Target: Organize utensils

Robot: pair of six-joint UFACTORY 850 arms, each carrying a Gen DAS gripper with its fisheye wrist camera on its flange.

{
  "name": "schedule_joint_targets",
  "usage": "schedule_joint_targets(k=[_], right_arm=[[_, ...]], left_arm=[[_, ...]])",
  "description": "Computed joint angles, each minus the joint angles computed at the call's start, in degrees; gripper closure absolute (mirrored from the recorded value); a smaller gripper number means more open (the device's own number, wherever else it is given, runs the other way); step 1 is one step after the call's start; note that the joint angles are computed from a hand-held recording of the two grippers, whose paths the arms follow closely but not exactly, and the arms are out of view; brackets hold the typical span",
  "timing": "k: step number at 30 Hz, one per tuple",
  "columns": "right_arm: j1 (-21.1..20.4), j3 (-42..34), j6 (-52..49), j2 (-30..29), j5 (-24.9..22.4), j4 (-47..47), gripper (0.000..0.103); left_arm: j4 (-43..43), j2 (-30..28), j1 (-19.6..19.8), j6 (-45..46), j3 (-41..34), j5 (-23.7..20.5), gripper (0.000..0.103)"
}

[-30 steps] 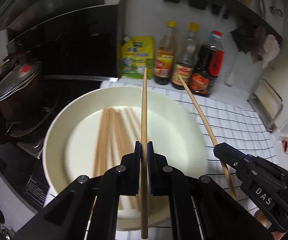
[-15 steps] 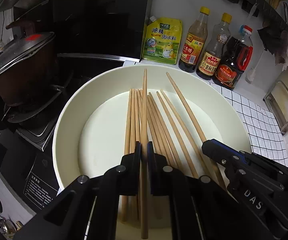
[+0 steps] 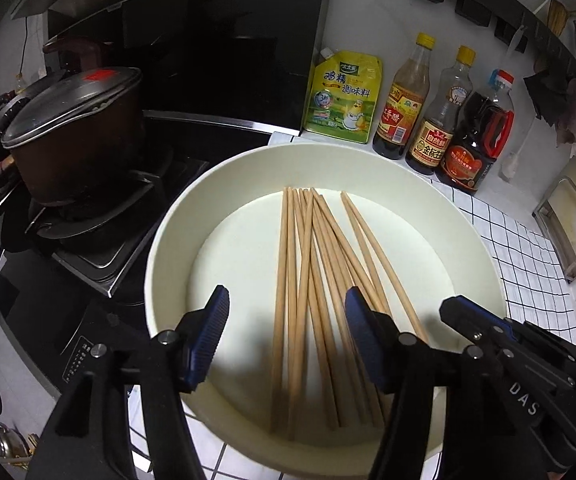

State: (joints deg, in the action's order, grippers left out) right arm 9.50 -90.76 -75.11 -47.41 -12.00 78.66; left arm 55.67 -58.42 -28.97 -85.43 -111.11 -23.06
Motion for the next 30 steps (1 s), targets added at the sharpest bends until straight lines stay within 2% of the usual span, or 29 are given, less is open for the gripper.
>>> schedule_joint_targets(k=[2, 4, 11, 17, 25, 30], right_arm=[[0.1, 1.5, -4.8, 1.0, 1.2, 4.7, 0.095], [0.1, 3.3, -12.6, 2.1, 2.0, 12.8, 0.095], [0.2, 7.5, -28.2, 4.8, 2.6, 28.6, 0.083], [0.6, 10.1, -38.4, 6.7, 2.9, 38.8, 0.082], [0.8, 12.3, -43.1, 8.3, 2.3, 43.2, 0.078], [1.2, 13.7, -49.3, 9.4, 2.2, 49.1, 0.078]], left_arm=[[0.8, 0.5, -0.2, -0.7, 0.8, -0.2, 0.041], [2.1, 1.3, -0.4, -2.2, 2.1, -0.1, 0.034], [6.9, 3.8, -1.0, -7.0, 6.0, 0.0, 0.031], [9.7, 5.1, -1.7, -9.6, 7.8, -0.7, 0.028], [12.3, 6.3, -2.3, -12.1, 9.5, -1.1, 0.028], [14.2, 7.1, -2.5, -14.1, 10.6, -1.3, 0.028]])
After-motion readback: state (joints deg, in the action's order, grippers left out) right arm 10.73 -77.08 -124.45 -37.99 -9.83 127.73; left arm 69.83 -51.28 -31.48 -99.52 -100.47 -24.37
